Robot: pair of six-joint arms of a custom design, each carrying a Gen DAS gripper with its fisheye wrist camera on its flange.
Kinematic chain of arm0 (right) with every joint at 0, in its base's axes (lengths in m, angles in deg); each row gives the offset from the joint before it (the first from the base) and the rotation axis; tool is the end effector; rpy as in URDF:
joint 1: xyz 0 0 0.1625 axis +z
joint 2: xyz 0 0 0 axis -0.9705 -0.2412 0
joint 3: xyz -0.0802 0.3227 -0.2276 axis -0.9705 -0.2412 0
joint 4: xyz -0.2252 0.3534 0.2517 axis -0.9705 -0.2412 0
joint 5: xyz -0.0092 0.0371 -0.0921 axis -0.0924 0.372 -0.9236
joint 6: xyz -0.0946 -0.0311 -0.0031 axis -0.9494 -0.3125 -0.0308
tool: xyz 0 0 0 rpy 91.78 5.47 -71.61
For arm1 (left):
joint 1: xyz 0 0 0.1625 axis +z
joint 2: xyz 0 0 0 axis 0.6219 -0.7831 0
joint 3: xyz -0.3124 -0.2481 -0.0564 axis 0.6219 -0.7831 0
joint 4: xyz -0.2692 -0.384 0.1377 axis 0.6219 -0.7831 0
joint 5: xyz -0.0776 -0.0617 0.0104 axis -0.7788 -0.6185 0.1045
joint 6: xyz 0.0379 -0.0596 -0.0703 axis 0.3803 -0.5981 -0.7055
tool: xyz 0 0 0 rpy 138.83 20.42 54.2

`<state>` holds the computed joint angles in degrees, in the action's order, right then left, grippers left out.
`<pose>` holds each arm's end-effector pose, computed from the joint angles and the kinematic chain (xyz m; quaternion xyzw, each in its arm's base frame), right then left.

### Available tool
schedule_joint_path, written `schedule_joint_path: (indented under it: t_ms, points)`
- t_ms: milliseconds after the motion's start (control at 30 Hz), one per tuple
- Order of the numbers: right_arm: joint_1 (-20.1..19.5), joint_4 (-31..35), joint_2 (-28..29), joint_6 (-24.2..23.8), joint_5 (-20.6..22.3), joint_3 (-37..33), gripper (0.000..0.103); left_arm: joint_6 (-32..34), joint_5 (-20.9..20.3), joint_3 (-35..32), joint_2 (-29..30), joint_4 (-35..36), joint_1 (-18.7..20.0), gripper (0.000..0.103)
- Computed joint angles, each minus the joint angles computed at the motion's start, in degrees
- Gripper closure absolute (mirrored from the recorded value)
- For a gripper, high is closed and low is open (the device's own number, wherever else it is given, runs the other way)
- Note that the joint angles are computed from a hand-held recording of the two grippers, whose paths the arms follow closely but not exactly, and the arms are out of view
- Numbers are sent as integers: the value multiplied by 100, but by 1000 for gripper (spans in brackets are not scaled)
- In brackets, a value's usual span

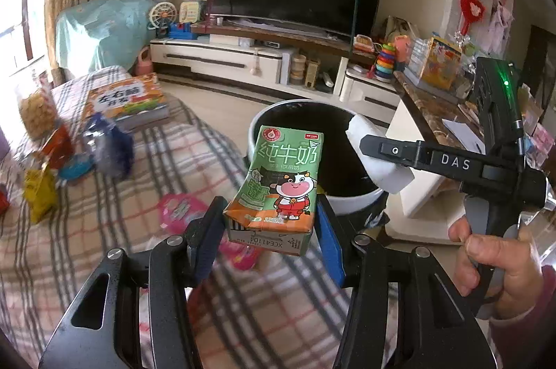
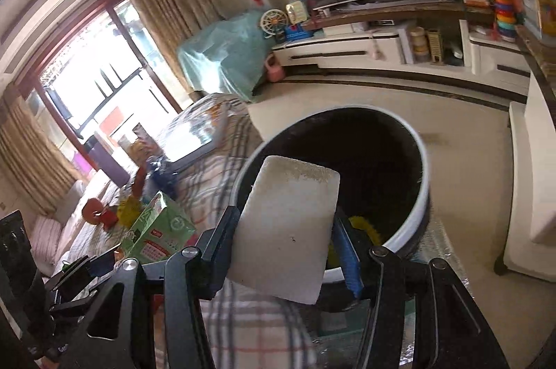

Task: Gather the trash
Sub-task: 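Carry both items over the bin and open both tools to drop them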

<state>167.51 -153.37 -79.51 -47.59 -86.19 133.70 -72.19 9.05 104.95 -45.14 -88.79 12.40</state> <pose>0.1538 -0.8545 0.2408 0.2637 -0.9250 0.2628 0.0752 -0.3277 -0.7414 0.0951 0.1329 0.8508 -0.4059 0.3061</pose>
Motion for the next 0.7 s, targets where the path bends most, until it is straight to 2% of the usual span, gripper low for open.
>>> schedule_joint_path:
  t_ms: [233, 700]
  points:
    - [-67, 175, 226, 42, -61, -402, 49, 65, -95, -637, 374, 368, 111, 53]
    - [-93, 580, 665, -6, -126, -1205, 46, 153, -139, -1390, 814, 829, 239, 53]
